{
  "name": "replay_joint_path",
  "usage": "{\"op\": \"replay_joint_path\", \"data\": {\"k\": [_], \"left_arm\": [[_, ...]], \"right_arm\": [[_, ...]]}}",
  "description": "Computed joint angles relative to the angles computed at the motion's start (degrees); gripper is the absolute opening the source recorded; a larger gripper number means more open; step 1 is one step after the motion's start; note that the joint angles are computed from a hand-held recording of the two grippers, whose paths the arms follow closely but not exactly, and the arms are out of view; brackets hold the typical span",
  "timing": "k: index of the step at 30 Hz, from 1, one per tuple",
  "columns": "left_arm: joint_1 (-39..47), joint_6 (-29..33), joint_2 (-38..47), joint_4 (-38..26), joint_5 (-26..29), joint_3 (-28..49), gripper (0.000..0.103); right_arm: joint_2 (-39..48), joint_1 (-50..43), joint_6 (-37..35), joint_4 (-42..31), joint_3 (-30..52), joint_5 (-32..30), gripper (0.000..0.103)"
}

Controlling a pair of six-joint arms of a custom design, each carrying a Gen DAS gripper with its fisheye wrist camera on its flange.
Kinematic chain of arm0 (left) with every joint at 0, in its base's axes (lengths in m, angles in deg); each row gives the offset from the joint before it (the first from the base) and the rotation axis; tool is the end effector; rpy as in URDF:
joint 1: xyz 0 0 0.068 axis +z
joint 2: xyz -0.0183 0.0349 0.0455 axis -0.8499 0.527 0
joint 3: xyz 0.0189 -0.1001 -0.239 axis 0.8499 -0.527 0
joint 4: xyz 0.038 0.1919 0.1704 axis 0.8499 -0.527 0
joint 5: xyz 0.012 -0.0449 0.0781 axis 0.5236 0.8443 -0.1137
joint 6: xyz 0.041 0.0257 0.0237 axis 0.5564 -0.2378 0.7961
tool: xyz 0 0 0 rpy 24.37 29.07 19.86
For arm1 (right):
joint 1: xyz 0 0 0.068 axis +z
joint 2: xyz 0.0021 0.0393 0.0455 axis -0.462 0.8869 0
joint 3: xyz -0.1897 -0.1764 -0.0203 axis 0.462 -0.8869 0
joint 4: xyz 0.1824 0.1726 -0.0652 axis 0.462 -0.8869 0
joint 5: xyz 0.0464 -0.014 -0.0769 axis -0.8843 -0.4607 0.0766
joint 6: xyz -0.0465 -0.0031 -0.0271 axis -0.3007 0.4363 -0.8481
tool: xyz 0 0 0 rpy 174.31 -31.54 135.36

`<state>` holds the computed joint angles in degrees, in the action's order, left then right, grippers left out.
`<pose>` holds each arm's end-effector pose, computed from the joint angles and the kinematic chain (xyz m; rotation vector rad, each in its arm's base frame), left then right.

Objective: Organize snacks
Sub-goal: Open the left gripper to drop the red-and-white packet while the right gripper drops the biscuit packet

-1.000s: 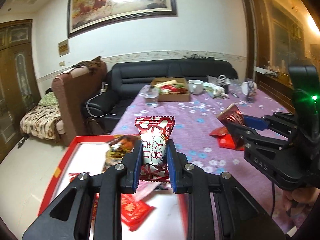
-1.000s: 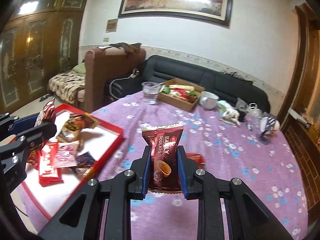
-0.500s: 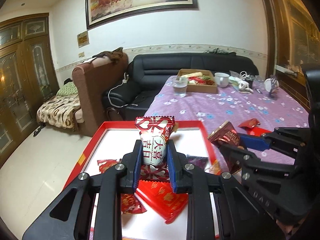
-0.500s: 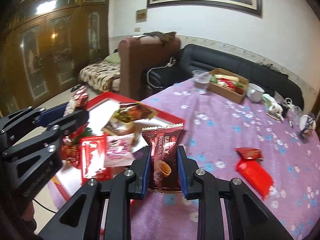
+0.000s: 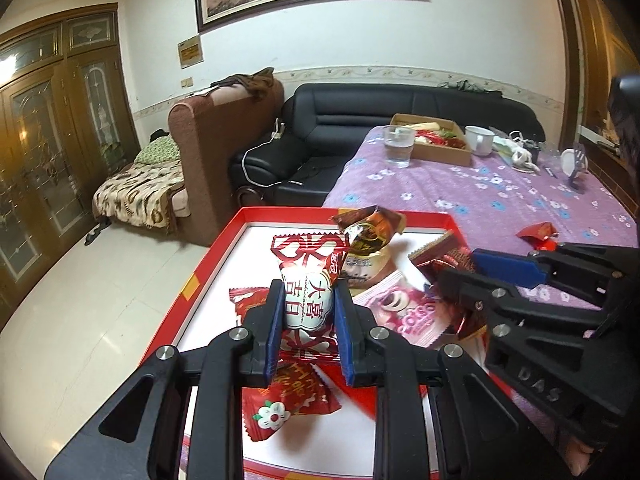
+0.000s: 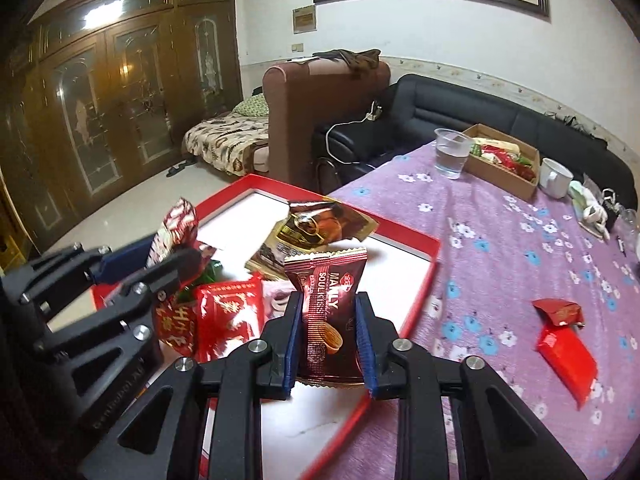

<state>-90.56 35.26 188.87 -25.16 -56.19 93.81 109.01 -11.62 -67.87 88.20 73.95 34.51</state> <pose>0.3196 -0.1884 0.0763 0.2874 2.1513 -0.0193 0.3128 0.0873 0.0919 -0.1997 2.2844 0.1304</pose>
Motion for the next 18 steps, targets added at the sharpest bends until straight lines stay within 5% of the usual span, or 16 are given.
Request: {"op": "replay_joint_path", "data": {"k": [2, 5, 7, 18], "left_arm": [[0.0, -0.2, 0.5, -1.0, -1.0, 0.7, 0.024], [0.0, -0.6, 0.5, -1.4, -2.0, 0.9, 0.043], [-0.2, -0.8, 0.4, -0.9, -2.9, 0.6, 0.055], [-1.7, 0.1, 0.3, -2.3, -4.1, 1.5, 0.067]], "right_arm": [[-0.3, -0.4, 0.1, 0.5, -0.1, -1.3, 0.030], [-1.5, -0.7, 0.2, 2.6, -1.8, -2.0, 0.053], [-2.1, -0.8, 0.3, 4.0, -3.0, -1.8, 0.053], [-3.1, -9.1, 0.5, 6.4, -7.3, -5.6, 0.053]]}}
